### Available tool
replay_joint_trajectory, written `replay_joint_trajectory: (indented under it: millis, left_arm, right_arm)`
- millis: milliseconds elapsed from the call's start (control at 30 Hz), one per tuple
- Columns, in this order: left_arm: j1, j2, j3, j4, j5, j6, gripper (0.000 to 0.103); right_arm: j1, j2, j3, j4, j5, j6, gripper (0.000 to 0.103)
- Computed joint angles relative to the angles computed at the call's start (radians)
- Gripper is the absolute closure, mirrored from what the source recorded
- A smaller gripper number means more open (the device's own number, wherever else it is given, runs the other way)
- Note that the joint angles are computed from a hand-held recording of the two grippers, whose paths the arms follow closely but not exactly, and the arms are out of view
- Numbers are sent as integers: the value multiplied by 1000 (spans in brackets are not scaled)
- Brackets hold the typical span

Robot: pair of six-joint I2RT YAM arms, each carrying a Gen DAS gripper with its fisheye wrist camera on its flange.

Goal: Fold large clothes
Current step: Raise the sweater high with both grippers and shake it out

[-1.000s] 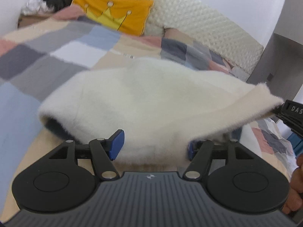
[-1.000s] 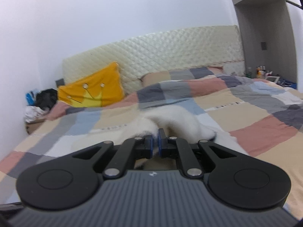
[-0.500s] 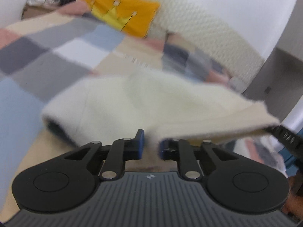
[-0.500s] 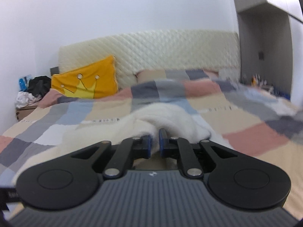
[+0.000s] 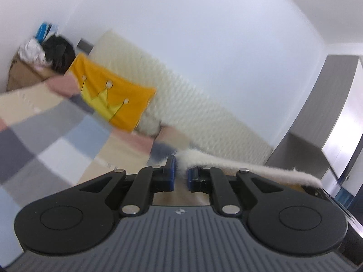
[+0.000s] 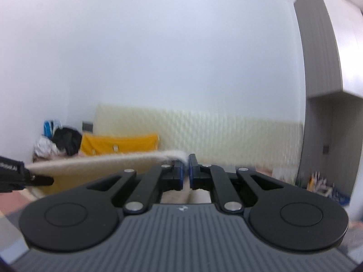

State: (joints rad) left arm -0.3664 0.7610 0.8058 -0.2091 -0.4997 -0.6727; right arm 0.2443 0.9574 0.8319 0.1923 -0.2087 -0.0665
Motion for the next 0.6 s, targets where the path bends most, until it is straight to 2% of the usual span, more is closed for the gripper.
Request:
replay_joint_trajectory:
  millis: [167,233,400,500,600]
  left_arm:
    - [-103,63,320,-195,-101,11,91]
    - [-198,97,452,-263,-192,38,91]
    - [-460,221,788,-362,-459,191,91]
    - [-590,300,983,-389,-586,310,91]
    - [-691,376,1194,-446,-673,411,91]
  right_arm:
    - [-33,-45,201,-172,-21,29,96]
    - [-76,-56,276,-224,-56,60,96]
    - [-181,-64,454,-327,-140,95,96]
    - [-251,-46,566,-381,-208,145,96]
    - [-288,-10,689,-435,-252,172,96]
